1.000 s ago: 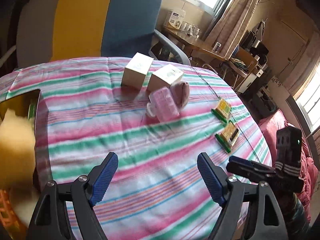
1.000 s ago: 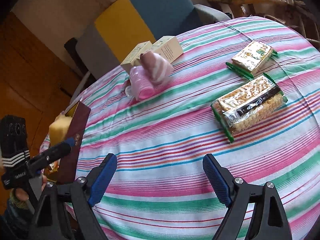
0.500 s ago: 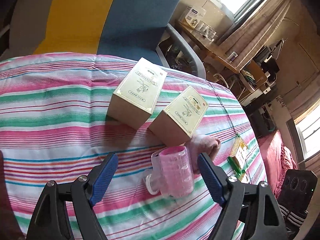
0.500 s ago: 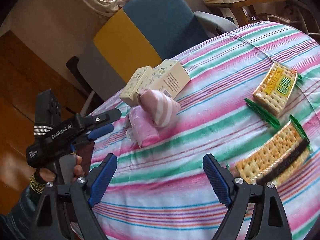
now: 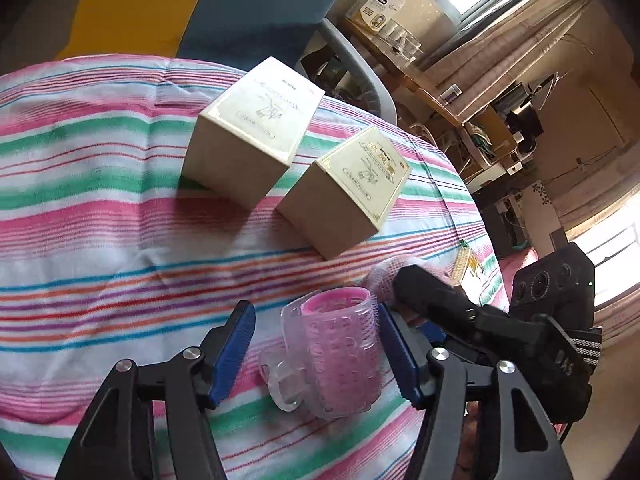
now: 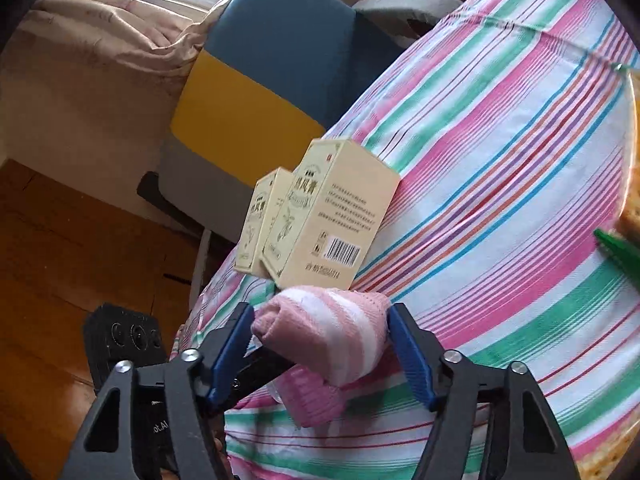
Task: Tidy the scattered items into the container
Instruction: 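Grasp the pink hair roller with the left tool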
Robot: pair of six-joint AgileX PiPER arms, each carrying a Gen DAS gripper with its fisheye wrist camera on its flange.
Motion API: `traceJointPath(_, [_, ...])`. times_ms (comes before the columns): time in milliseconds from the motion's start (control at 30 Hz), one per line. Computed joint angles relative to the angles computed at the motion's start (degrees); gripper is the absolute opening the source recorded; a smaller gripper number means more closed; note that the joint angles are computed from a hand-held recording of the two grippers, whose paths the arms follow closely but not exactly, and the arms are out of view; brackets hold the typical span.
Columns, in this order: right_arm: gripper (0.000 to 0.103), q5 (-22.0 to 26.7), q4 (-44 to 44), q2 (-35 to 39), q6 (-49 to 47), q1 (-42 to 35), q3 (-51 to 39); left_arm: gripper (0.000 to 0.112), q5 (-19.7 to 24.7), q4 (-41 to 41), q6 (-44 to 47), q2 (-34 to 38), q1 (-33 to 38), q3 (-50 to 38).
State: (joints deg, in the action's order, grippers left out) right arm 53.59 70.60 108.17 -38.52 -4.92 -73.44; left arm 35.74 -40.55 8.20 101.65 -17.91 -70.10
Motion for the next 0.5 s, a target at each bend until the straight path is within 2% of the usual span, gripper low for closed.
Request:
traceJointPath(67, [0.061,-1.05,-2.25,-1.6,0.19,1.22,1.82,0.061,-0.7,0.62,-0.61,-3.28,-0.51,4.01])
traceJointPath(200, [0.058,-2.83,-2.77,-7.22,-1.36,1.78,9.05,0.061,-1.82,2.47,-2.99,-10.46,-1.87,12.04])
traceJointPath(300, [0.056,-3.77,-3.39,-11.11,-2.34,1.64,13.73,0.054,-1.94,9.77,-10.28,-15.79,-4.76,16.79])
traceJointPath(500, [0.055,-4.45,-5.53,-18.38,-1.78,0.49,21.52,0.053,-0.88,18.58,-21.31,-27.85,-10.51,26.35])
